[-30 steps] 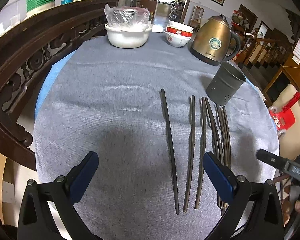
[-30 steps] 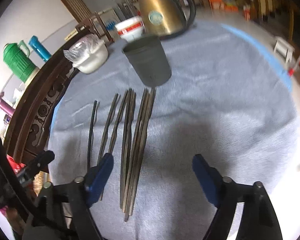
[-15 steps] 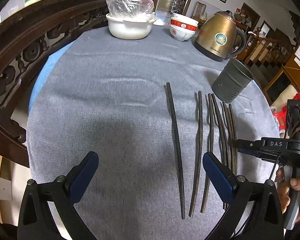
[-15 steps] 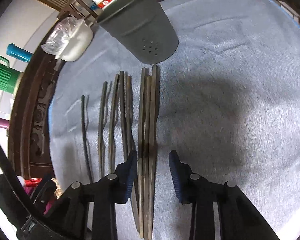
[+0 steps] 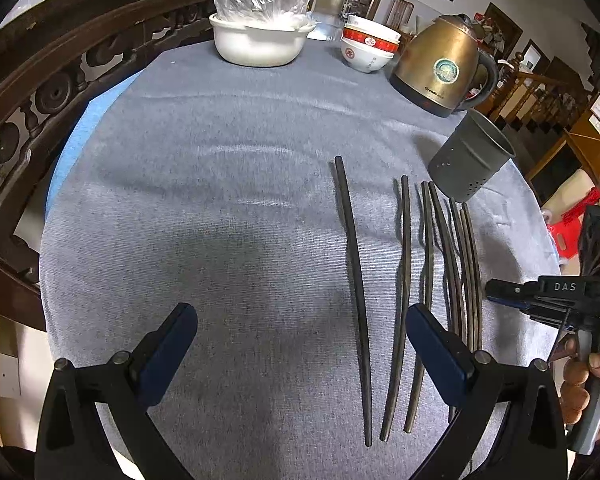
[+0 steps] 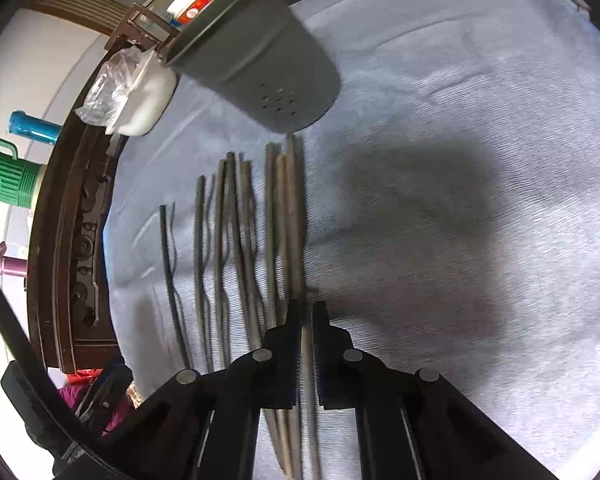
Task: Organize utensils
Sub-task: 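Lower the right tool onto a dark chopstick and close its fingers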
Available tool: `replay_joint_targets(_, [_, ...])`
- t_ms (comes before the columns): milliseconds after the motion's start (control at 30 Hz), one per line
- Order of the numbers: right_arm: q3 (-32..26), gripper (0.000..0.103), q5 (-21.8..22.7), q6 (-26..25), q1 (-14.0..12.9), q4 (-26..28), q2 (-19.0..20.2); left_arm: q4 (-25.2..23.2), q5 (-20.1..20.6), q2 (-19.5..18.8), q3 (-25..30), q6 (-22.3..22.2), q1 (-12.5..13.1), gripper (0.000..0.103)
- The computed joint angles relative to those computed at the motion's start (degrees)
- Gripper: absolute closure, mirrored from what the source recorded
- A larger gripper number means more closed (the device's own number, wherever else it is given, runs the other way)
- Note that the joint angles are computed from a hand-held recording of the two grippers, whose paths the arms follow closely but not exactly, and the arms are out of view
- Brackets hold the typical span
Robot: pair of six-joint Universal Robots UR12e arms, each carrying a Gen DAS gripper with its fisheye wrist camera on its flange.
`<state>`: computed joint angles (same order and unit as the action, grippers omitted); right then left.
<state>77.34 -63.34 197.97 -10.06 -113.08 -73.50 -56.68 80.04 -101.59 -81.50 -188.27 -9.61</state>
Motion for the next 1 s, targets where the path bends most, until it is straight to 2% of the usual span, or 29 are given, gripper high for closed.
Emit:
replay_joint_targets(167, [0.0, 0.093, 2.6, -1.1, -0.9, 1.6, -0.1, -1.3, 0.3, -0.4, 0.6, 0.0, -0.2, 0.0])
replay_joint_targets(500, [-2.3, 0.093, 0.3, -2.7, 0.8, 2.6, 1.6, -1.9, 0.5, -0.6, 0.8, 0.6, -0.2, 0.0])
replay_joint_targets(633, [-3.7, 0.097, -2.8, -4.7, 1.9, 3.5, 2.1, -2.1, 0.4, -0.7, 0.8, 0.7, -0.2, 0.0])
replay_joint_targets(833, [-8.8, 0.092, -6.5, -8.1, 3.2, 10.4, 4.4, -3.1, 0.1, -1.3, 1.5, 0.7, -0.2, 0.0])
replay_joint_targets(1000, [-11.1, 0.094, -9.8, -9.9, 4.7, 11.6, 6.1, -4.1, 0.6, -1.5, 2.0, 1.1, -0.3, 0.0])
